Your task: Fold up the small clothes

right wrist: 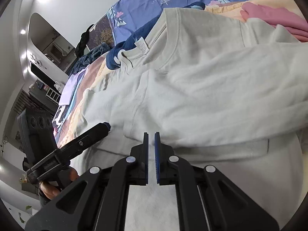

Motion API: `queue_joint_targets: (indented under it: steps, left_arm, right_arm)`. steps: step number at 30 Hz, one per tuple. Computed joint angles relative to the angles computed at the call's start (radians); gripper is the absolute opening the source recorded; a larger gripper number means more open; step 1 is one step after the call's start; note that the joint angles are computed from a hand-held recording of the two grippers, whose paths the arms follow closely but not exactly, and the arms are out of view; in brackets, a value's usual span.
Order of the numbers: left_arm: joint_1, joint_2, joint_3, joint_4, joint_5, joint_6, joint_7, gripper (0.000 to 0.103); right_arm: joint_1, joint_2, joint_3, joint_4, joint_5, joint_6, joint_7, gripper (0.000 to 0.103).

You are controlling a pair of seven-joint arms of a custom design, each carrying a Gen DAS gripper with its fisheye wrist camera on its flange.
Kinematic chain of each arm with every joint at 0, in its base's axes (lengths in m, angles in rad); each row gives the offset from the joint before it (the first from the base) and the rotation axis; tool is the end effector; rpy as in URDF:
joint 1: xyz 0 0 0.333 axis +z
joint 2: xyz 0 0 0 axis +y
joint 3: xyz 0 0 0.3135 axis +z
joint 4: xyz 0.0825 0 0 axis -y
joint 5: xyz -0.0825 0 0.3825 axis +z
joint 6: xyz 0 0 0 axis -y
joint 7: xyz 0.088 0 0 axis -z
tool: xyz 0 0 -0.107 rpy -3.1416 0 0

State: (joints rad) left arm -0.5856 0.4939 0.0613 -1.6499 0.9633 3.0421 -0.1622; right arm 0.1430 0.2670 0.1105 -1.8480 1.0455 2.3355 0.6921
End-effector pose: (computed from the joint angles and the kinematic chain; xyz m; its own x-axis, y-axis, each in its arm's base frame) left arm 0.5772 -0.4152 0.4050 0.0249 -0.8606 0.5087 -0.6671 -0.3933 -0.6327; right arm 0.6227 0.1710 0.4093 0.5076 -0.6605 -0.5533 -0.8291 -0.1997 -0.5222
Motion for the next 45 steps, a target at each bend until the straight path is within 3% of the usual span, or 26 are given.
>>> queue_joint_targets:
  steps: [2, 4, 8, 10, 11, 13, 14, 15, 18, 21, 26, 28, 30, 34, 41, 45]
  left_arm:
    - [0.061, 0.036, -0.111, 0.065, -0.118, -0.124, 0.184, 0.064]
    - [0.082, 0.078, -0.159, 0.138, -0.199, -0.214, 0.308, 0.064]
    - [0.097, 0.182, -0.189, 0.310, -0.333, -0.324, 0.482, 0.066]
    - [0.088, 0.242, -0.186, 0.415, -0.383, -0.389, 0.546, 0.062]
    - [0.080, 0.272, -0.181, 0.471, -0.402, -0.423, 0.573, 0.055]
    - [0.069, 0.325, -0.176, 0.572, -0.438, -0.487, 0.630, 0.011]
    - [0.069, 0.337, -0.174, 0.592, -0.465, -0.479, 0.656, 0.006]
    - [0.069, 0.327, -0.170, 0.578, -0.465, -0.458, 0.647, 0.006]
    - [0.012, 0.262, -0.084, 0.526, -0.389, -0.405, 0.558, 0.006]
    - [-0.036, 0.160, -0.017, 0.442, -0.268, -0.377, 0.444, 0.006]
    - [-0.104, -0.055, 0.047, 0.249, -0.017, -0.433, 0.266, 0.006]
    - [-0.123, -0.126, 0.053, 0.177, 0.067, -0.506, 0.218, 0.006]
    - [-0.126, -0.186, 0.044, 0.100, 0.111, -0.576, 0.170, 0.006]
    - [-0.071, -0.276, 0.007, -0.063, 0.100, -0.590, 0.079, 0.006]
    - [0.043, -0.296, -0.065, -0.215, 0.028, -0.577, 0.007, 0.007]
    - [0.092, -0.280, -0.108, -0.240, 0.012, -0.622, -0.010, 0.016]
  right_arm:
    - [-0.001, -0.014, 0.000, -0.020, 0.012, 0.018, -0.026, 0.006]
    - [-0.002, -0.035, -0.002, -0.054, 0.030, 0.048, -0.063, 0.006]
    - [-0.014, -0.040, -0.025, -0.075, 0.036, 0.120, -0.072, 0.006]
    - [-0.033, -0.045, -0.030, -0.093, 0.090, 0.145, -0.077, 0.006]
    - [-0.047, -0.043, -0.031, -0.095, 0.131, 0.142, -0.080, 0.006]
    - [-0.057, -0.032, -0.034, -0.088, 0.156, 0.137, -0.071, 0.005]
    - [-0.056, -0.026, -0.036, -0.080, 0.141, 0.131, -0.053, 0.005]
    - [-0.052, -0.021, -0.036, -0.079, 0.125, 0.139, -0.042, 0.005]
    - [-0.041, -0.025, -0.027, -0.090, 0.107, 0.183, -0.055, 0.005]
    - [-0.047, -0.018, -0.025, -0.082, 0.105, 0.175, -0.050, 0.005]
    - [-0.047, -0.017, -0.021, -0.082, 0.102, 0.184, -0.051, 0.005]
    - [-0.046, -0.021, -0.021, -0.087, 0.099, 0.190, -0.051, 0.005]
    - [-0.045, -0.024, -0.021, -0.092, 0.096, 0.194, -0.052, 0.005]
    - [-0.043, -0.029, -0.022, -0.099, 0.091, 0.199, -0.053, 0.005]
    - [-0.039, -0.034, -0.023, -0.106, 0.082, 0.211, -0.053, 0.005]
    - [-0.038, -0.032, -0.023, -0.102, 0.075, 0.213, -0.047, 0.005]
